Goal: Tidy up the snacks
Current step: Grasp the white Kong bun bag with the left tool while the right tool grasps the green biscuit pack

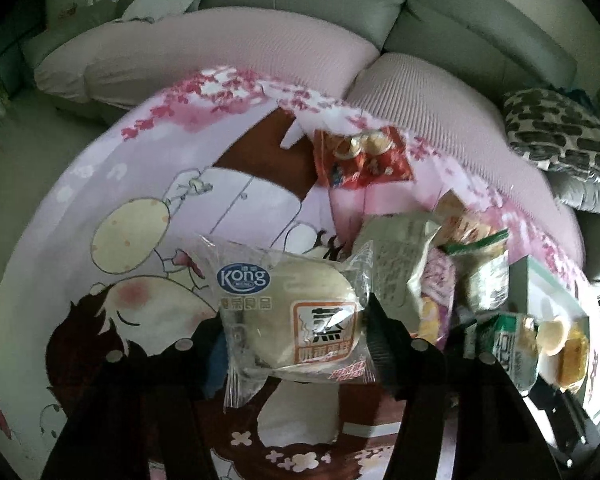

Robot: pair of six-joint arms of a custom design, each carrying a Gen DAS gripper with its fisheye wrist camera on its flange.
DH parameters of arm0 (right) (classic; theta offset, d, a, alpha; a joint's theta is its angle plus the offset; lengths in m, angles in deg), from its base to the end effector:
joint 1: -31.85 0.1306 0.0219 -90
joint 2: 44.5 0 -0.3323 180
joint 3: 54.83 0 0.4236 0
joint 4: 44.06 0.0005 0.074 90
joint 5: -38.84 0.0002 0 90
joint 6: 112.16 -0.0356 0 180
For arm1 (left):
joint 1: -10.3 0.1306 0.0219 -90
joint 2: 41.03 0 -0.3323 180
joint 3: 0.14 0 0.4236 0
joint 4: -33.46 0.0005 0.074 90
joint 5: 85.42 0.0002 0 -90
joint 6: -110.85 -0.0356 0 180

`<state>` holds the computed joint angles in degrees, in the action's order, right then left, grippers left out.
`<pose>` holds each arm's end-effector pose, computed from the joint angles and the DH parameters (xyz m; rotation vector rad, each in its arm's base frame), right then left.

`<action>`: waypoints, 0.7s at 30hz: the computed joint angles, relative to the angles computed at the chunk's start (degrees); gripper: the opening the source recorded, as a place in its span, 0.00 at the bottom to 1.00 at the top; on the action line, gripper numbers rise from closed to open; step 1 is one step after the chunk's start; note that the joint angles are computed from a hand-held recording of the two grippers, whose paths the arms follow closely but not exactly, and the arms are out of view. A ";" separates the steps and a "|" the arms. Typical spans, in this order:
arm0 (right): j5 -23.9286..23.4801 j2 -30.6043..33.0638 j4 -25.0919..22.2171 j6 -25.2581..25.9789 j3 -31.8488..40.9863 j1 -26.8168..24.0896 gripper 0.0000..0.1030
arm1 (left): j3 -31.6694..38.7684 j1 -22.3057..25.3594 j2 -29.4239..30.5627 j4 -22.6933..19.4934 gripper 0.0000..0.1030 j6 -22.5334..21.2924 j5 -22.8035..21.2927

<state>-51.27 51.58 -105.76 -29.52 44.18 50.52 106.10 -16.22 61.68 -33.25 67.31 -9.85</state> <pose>0.5087 0.1714 0.3889 -0.2575 2.5932 0.1665 0.5107 -0.2455 0.3839 -0.5309 2.5640 -0.1047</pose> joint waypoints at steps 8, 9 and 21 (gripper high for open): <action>-1.73 -4.05 0.45 -0.92 -1.84 -0.92 0.59 | 0.50 -1.16 -2.03 2.56 0.59 0.20 -1.72; -1.91 -4.45 0.50 -0.99 -2.00 -1.07 0.59 | 0.65 -1.34 -2.16 2.83 0.59 0.18 -1.87; -2.88 -9.75 0.70 -3.04 -4.58 -5.62 0.59 | 6.36 -5.01 0.82 4.20 0.59 -2.46 -1.63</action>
